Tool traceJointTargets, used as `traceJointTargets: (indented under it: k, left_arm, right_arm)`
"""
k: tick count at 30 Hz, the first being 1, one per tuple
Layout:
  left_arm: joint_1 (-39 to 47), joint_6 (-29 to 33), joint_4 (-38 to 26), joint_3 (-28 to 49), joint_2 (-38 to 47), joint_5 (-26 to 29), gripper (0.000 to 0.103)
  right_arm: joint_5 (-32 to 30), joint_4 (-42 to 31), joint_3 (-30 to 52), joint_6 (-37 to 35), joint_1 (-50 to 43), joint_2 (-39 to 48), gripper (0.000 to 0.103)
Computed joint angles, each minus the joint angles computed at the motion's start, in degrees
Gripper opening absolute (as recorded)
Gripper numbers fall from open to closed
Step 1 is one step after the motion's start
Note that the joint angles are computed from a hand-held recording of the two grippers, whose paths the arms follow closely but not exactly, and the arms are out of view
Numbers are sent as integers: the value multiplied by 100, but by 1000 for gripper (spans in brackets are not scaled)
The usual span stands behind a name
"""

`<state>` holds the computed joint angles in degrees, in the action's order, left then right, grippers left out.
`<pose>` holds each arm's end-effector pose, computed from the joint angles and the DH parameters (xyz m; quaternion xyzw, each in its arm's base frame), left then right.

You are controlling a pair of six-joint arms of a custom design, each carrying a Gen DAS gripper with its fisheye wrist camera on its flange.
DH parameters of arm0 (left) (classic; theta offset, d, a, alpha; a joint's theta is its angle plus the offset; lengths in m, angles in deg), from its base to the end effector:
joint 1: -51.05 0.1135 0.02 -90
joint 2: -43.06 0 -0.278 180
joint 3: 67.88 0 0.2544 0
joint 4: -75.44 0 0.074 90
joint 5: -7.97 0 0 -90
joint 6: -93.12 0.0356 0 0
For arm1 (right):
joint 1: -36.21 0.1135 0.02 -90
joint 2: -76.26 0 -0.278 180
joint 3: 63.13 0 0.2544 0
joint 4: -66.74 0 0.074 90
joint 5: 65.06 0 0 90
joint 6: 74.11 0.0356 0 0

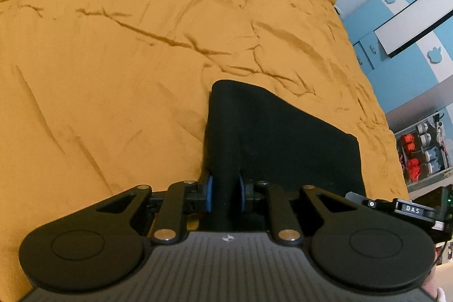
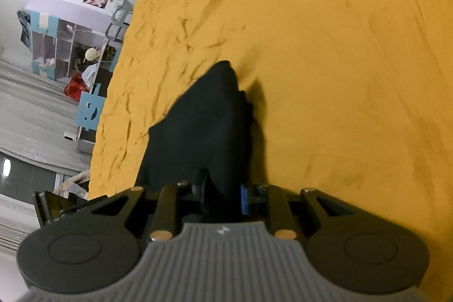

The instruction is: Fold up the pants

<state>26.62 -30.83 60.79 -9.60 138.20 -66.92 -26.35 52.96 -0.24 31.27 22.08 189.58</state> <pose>0.2838 -0.1391 0.1530 -0.0345 0.9363 -0.2677 0.2247 0.3307 -0.0546 0.0860 0.1304 0.8744 0.4240 0.1966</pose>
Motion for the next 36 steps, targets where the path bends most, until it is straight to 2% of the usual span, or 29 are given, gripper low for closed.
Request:
traceJointTargets:
  k: [2,5,9,12,13,15,17,19,21,22,23,25,27,28,30,32,34,36]
  left_arm:
    - [66,27,125,-58,71,82,21]
    - [85,-49,97,-70,49,96,28]
    - [-64,198,-539,83,-288,-312,34]
    - [-92,572,-1246,205,-697,-656,37]
    - [-123,731,-1550,288,-860,-875,36]
    - [-307,998,-2230,516,-1222,-1654,35]
    - [-489,1167,-2626,606,-1703,-2133,35]
    - [-821,1212,-2948,655,-2255,-2666,36]
    - [-1428,1100,-3251,727,-2789,-3434,45]
    - [-1798,975,-3347,773,-2993,-3865,52]
    - [-2247,798,-3394,785,-3213,-4386,57]
    - [-3198,310,-3491,838,-3455,-5497,76]
    - [-4183,-356,-3798,989,-3465,-6567,85]
    - [-4555,-714,-4035,1107,-3374,-6933,89]
    - [-5178,-1594,-4676,1394,-3092,-7412,96]
    - [-5662,-2398,-5282,1602,-2785,-7705,97]
    - [-5943,-3123,-5882,1808,-2336,-7947,97]
    - [-6244,-3996,-6553,1976,-1859,-8146,97]
  right_arm:
    - [-28,108,-3,68,-14,125,16]
    - [12,93,-43,-1,-30,99,16]
    - [365,-200,-60,-160,37,-309,23]
    - [907,-751,-67,-679,-35,-885,28]
    - [1066,-937,-72,-897,-78,-1116,32]
    - [1597,-1248,-101,-1297,-41,-1722,32]
    - [1840,-1486,-169,-1638,-62,-2355,36]
    - [1978,-1746,-250,-1904,-123,-3066,49]
    - [2128,-1942,-387,-2138,-134,-3858,58]
    - [2197,-1996,-514,-2222,-132,-4301,67]
    - [2310,-2069,-616,-2260,-80,-4800,71]
    - [2460,-2328,-721,-2310,29,-5661,82]
    - [2356,-2655,-773,-2340,32,-6418,82]
    - [2168,-2881,-785,-2383,-92,-6766,82]
    - [2062,-3167,-838,-2207,-55,-7418,82]
    - [2244,-3435,-901,-2005,100,-7997,82]
    - [2786,-3600,-1085,-1782,563,-8610,82]
    - [3790,-3694,-1299,-1470,1546,-9090,82]
